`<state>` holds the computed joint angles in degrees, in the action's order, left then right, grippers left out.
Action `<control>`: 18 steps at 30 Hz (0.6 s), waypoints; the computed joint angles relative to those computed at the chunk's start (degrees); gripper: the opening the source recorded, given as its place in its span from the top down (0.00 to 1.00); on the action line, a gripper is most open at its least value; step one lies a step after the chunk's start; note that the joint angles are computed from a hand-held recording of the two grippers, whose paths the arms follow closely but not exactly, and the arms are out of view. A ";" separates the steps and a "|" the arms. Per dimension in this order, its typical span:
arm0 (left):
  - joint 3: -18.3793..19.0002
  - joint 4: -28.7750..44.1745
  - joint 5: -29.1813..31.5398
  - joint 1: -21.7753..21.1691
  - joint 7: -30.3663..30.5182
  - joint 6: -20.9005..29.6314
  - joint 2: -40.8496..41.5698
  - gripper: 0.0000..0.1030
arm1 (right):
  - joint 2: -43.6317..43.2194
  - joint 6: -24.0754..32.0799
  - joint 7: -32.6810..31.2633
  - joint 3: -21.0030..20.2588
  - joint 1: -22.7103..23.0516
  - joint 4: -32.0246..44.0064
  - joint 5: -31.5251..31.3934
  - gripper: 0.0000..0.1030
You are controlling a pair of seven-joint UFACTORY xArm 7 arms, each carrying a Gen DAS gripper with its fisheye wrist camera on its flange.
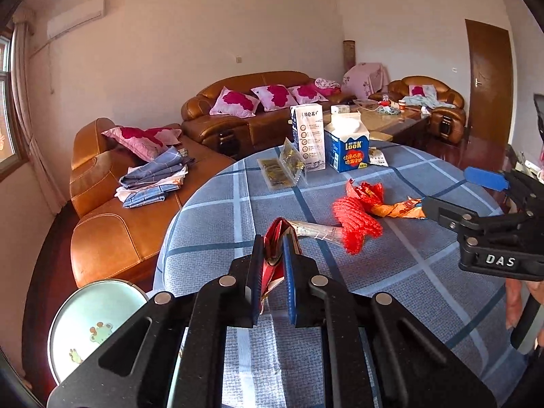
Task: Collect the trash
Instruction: 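Close the right tool on the red mesh net, then carry the red snack box and red mesh net toward the light blue bin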
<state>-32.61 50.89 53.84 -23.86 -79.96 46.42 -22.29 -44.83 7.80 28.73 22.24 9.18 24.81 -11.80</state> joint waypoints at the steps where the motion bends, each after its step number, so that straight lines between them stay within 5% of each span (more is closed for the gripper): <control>1: -0.25 0.04 0.28 0.06 -0.09 0.46 -0.08 0.90 | 1.69 0.01 -0.14 0.41 -0.22 1.40 -0.14 0.11; 8: 0.26 -1.17 -0.12 0.25 -0.70 -0.94 -1.47 0.90 | 15.28 0.84 -2.29 -3.66 6.05 8.99 2.94 0.25; 11: 0.37 -1.89 -0.73 0.53 -0.51 -1.89 -2.44 0.90 | 19.28 2.82 -6.43 -8.97 12.55 10.34 6.80 0.47; 13: 0.28 -2.32 -1.09 0.94 -0.38 -2.33 -3.16 0.90 | 20.20 3.31 -9.62 -12.20 16.23 10.17 10.22 0.77; 18: -0.51 -3.08 -2.17 2.31 0.01 -2.73 -5.19 0.90 | 17.70 1.77 -12.10 -11.89 16.29 8.64 12.17 0.89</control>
